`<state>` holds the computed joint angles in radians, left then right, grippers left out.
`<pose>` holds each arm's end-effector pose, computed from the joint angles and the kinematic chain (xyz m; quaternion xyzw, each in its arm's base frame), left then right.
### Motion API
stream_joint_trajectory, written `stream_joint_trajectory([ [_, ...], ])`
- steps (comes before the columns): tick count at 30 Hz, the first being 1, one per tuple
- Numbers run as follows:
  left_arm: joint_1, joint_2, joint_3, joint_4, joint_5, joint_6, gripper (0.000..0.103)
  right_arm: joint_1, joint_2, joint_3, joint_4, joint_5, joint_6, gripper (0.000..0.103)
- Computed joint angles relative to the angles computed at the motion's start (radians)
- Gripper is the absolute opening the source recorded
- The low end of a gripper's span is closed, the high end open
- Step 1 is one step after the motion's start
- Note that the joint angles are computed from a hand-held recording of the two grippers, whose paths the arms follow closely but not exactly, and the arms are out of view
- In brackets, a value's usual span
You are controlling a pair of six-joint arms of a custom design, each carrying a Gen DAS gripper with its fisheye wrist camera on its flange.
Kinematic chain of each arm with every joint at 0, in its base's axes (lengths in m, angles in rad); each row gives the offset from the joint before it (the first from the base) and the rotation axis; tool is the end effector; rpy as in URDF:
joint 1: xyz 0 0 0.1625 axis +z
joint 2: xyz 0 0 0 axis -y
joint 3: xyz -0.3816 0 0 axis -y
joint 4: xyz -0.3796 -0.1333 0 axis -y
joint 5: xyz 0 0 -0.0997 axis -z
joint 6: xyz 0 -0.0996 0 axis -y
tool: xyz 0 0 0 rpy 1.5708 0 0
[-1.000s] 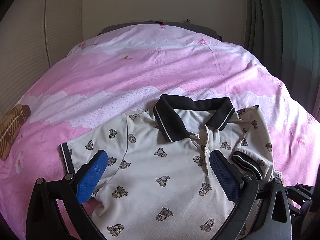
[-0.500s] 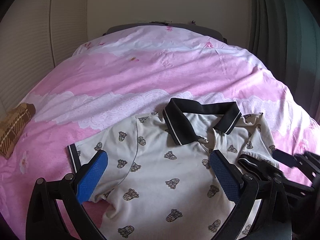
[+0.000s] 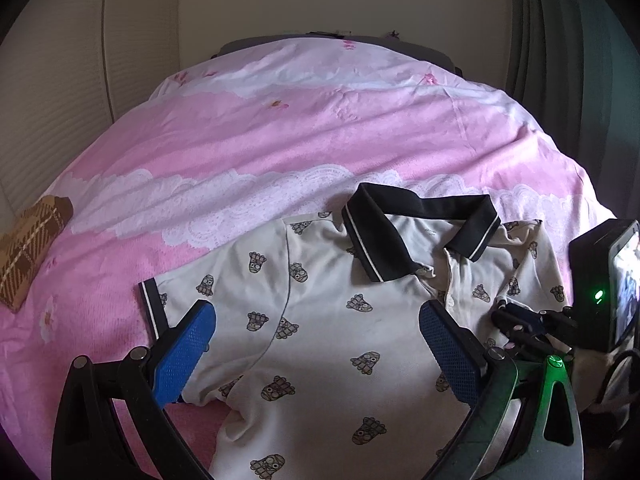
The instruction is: Fold small clothes
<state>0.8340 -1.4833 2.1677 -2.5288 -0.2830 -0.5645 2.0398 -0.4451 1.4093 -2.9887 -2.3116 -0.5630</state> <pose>-0.1200 -0.4730 0.3028 -0.0134 0.7964 -0.4470 0.4071 0.3675 -0.5791 -0.0074 0.3773 -0.8302 0.1929 0.3622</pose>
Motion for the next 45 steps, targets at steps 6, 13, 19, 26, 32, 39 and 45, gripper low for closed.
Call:
stream_joint_trajectory([
  [6, 0.002, -0.01, 0.003, -0.007, 0.003, -0.002, 0.103, -0.009, -0.056, 0.038, -0.047, 0.11, 0.082, 0.005],
  [13, 0.015, -0.004, -0.004, 0.019, -0.003, -0.015, 0.103, -0.017, -0.038, -0.002, -0.03, 0.182, 0.133, 0.005],
  [19, 0.026, 0.008, -0.007, 0.004, -0.015, -0.002, 0.103, -0.035, -0.044, 0.021, -0.018, 0.211, 0.148, 0.014],
  [26, 0.017, 0.015, 0.0, -0.049, -0.03, 0.038, 0.103, -0.038, -0.176, 0.198, -0.141, 0.232, 0.141, 0.031],
  [32, 0.001, 0.035, -0.001, -0.064, -0.033, 0.061, 0.103, -0.067, -0.223, 0.251, -0.112, 0.183, 0.169, 0.031],
  [39, 0.006, 0.04, -0.005, -0.063, -0.037, 0.063, 0.103, -0.111, -0.236, 0.264, -0.026, 0.163, 0.22, 0.031],
  [45, 0.011, 0.042, 0.0, -0.104, -0.057, 0.093, 0.103, -0.113, -0.309, 0.333, -0.072, 0.239, 0.221, 0.031],
])
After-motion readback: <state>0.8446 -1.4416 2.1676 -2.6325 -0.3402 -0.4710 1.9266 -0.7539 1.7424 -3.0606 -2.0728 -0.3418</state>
